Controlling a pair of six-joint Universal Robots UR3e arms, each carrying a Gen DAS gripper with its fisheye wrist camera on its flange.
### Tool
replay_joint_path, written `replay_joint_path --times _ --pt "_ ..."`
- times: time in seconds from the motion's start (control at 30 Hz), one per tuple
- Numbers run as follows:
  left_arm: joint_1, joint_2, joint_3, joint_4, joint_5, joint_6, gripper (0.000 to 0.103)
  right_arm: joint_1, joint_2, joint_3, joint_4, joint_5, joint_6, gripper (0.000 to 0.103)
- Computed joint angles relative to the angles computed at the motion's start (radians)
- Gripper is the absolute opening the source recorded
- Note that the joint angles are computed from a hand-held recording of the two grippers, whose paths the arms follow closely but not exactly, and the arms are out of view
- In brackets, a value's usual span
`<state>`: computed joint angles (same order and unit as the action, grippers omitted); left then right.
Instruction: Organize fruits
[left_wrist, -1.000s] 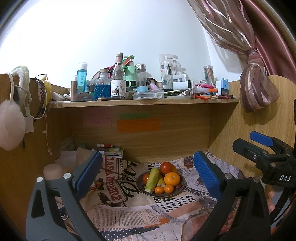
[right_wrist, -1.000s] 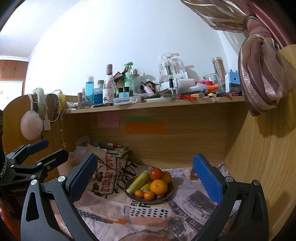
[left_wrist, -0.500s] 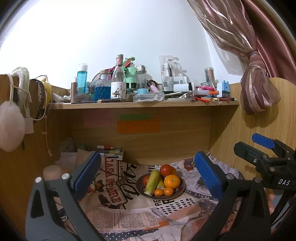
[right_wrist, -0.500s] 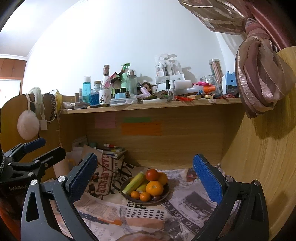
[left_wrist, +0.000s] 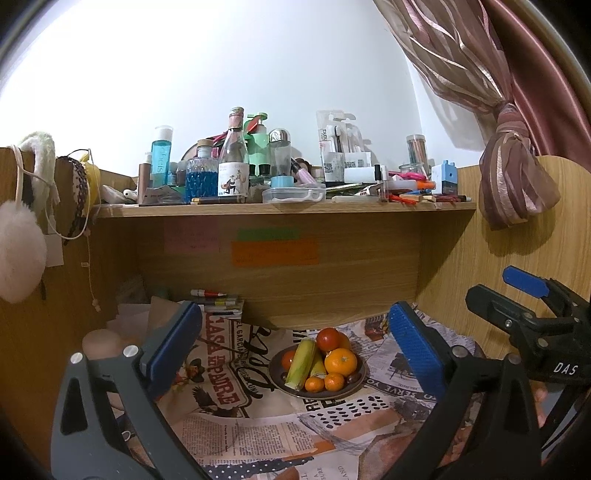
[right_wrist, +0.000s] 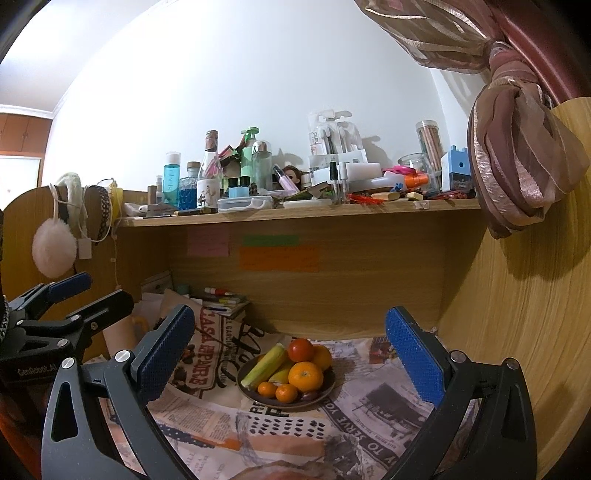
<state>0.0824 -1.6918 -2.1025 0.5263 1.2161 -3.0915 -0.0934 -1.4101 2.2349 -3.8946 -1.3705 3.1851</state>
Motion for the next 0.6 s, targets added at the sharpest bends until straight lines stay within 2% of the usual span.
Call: replay_joint_path --times 0.6 --pt "-0.006 -0.013 0.003 -0.016 -0.013 -0.002 0.103 -0.002 0.017 -0.038 0.031 0.013 -0.01 0.103"
